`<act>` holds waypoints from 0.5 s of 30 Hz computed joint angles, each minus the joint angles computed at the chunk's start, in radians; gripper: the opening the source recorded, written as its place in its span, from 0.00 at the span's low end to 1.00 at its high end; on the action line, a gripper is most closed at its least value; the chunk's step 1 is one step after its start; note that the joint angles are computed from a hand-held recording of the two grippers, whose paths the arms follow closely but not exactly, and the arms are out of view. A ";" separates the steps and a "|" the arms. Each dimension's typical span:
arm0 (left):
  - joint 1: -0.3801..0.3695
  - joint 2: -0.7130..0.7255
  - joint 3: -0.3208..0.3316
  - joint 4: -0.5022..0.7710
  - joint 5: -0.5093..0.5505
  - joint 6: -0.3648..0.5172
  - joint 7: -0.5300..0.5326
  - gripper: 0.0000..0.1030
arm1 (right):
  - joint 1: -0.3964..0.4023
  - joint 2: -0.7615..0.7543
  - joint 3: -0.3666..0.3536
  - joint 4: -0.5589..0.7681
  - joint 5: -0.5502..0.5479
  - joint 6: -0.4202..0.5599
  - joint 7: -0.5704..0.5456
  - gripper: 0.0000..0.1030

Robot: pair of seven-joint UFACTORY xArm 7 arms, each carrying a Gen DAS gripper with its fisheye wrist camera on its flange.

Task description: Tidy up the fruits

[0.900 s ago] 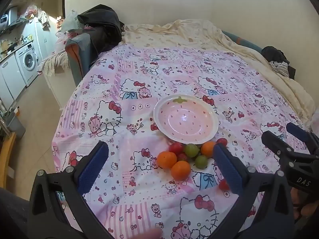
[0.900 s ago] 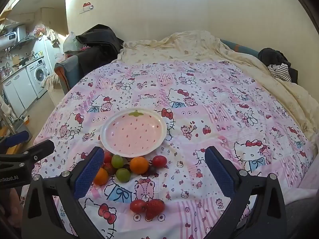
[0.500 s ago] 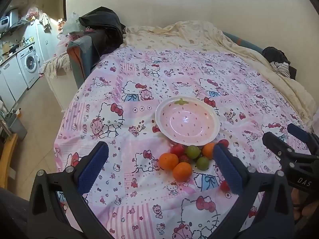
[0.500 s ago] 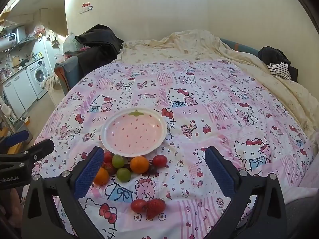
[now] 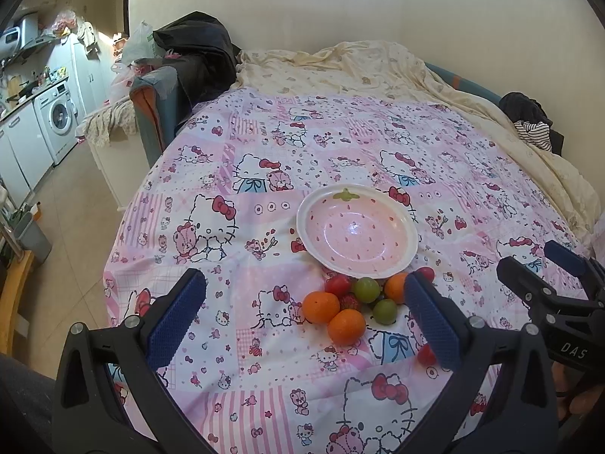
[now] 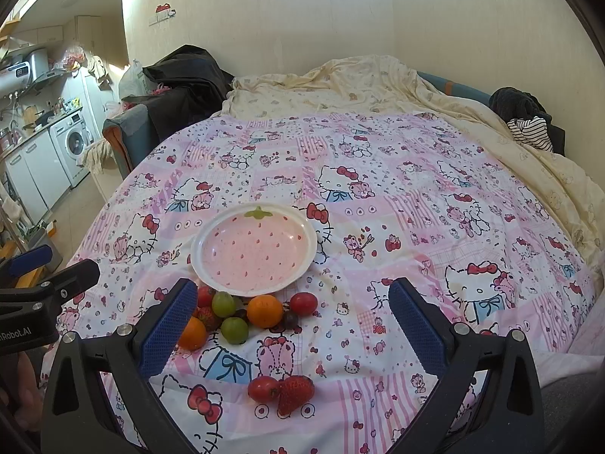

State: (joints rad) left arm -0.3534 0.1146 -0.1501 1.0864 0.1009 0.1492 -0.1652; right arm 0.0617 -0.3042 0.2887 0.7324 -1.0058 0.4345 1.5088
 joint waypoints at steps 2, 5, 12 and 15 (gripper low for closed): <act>0.002 0.001 -0.002 0.003 -0.006 0.005 0.005 1.00 | 0.000 0.000 0.000 0.000 -0.001 0.000 0.001 1.00; 0.004 0.001 -0.002 0.005 -0.011 0.008 0.010 1.00 | 0.002 0.002 0.000 0.003 0.001 0.003 -0.001 1.00; -0.002 0.000 0.007 0.002 0.008 0.002 -0.007 1.00 | 0.003 -0.001 -0.003 -0.001 -0.001 0.002 0.000 1.00; 0.000 0.001 0.006 0.002 0.009 0.001 -0.009 1.00 | 0.000 -0.001 0.001 -0.001 -0.008 0.003 0.008 1.00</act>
State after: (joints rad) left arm -0.3532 0.1157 -0.1437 1.0882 0.1102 0.1501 -0.1745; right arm 0.0617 -0.3050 0.2893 0.7312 -1.0142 0.4371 1.5164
